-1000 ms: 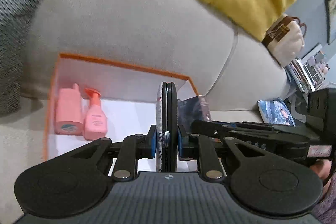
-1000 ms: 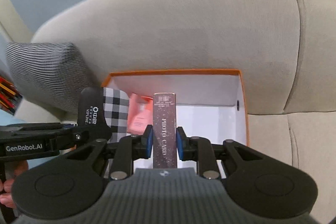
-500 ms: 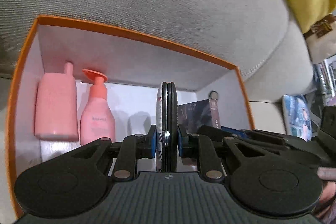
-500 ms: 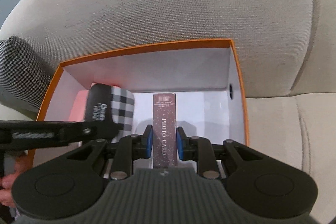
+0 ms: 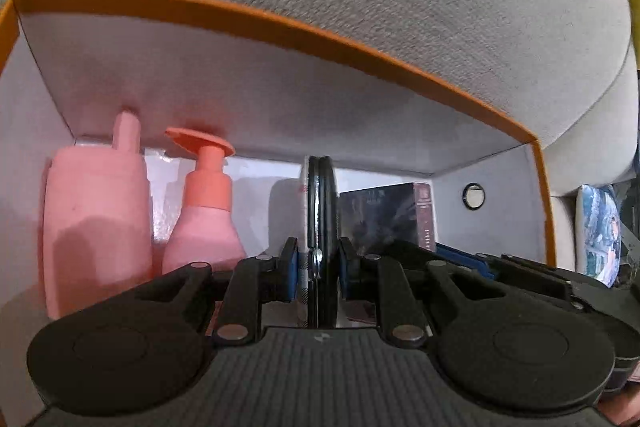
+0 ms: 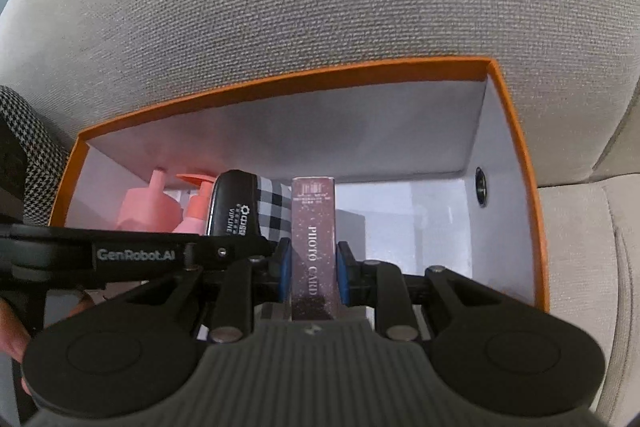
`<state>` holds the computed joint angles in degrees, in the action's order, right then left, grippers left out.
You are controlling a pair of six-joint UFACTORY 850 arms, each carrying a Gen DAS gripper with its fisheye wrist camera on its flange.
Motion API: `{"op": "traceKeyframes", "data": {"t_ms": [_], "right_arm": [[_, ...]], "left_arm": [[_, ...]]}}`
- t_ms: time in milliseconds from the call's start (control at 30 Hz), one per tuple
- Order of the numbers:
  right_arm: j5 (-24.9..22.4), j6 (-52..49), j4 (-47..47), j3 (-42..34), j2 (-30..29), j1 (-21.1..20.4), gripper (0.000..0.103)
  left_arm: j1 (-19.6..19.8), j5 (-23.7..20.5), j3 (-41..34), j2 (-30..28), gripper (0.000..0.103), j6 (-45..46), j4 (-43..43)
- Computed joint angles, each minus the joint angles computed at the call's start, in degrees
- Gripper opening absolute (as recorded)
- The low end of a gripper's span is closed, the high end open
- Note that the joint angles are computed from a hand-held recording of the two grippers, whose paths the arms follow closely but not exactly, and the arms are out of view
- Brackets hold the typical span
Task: Organize rigid objects
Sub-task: 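Lower the plaid tin and photo card box into the box and open both tools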
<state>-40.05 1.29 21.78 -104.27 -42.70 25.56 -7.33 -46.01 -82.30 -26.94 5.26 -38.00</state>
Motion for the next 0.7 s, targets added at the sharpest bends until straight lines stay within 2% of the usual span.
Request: {"op": "traceKeyframes", "data": {"t_ms": [400, 700], "right_arm": [[0.2, -0.17, 3.86, -0.09, 0.26, -0.62, 0.023], [-3.32, 2.75, 0.36, -4.05, -2.49, -0.62, 0.024]], "left_arm": [[-1.27, 1.84, -0.07, 3.51, 0.023, -0.81, 9.44], [-1.11, 0.14, 0.17, 5.48, 0.025, 3.75, 13.4]]}}
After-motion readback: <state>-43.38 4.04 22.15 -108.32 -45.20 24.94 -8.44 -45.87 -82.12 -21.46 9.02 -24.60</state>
